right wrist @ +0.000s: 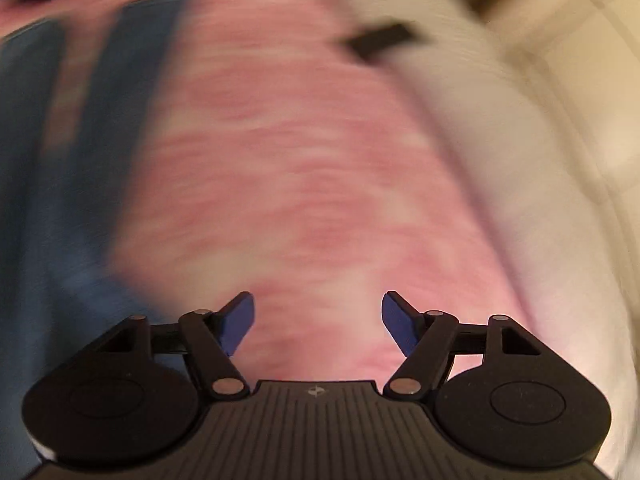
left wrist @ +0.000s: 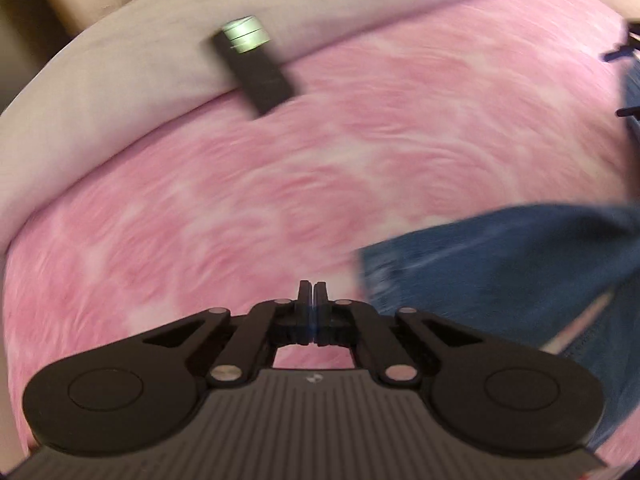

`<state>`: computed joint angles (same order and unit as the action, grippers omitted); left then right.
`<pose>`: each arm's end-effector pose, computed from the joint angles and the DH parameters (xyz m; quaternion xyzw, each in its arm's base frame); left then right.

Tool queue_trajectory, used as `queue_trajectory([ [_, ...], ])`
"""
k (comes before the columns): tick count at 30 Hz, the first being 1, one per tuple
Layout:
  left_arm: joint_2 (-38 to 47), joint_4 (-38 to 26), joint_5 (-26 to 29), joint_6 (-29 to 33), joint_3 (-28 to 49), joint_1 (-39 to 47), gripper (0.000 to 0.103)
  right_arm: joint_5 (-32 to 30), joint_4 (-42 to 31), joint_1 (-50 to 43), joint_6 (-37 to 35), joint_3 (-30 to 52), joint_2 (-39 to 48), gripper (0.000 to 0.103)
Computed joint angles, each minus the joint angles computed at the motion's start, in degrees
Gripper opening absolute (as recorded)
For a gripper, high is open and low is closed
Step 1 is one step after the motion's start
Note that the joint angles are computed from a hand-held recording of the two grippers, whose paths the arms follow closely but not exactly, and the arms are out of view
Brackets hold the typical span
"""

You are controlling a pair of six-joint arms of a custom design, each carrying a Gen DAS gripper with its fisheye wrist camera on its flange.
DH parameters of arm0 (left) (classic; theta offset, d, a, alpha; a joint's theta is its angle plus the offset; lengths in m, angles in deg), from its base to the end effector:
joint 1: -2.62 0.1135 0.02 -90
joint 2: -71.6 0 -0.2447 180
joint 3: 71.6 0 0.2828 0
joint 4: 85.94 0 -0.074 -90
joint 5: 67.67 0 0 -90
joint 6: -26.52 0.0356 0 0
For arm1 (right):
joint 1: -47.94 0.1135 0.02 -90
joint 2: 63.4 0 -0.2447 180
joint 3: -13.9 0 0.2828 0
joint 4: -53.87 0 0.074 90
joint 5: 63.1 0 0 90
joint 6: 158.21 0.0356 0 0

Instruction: Fold clothes

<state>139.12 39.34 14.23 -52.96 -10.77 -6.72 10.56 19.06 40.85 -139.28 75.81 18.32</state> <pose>0.2570 -0.0372 0.2107 0.1495 0.9551 0.0710 0.2456 0.3123 -0.0287 0.1716 -0.5362 0.7770 -0.0845 0.3188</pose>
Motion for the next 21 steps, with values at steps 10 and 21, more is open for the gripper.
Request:
queue_trajectory([
  [10,-0.9,-3.2,11.0,-4.5,-3.4,4.9,0.034,-4.6,-13.8,-4.3,15.0,4.3,-3.1,0.074],
  [21,5.0,15.4,4.9,8.9,-7.3,-9.8,0.068,0.6,-25.9,2.4,-15.8,1.6,-4.0,0.07],
])
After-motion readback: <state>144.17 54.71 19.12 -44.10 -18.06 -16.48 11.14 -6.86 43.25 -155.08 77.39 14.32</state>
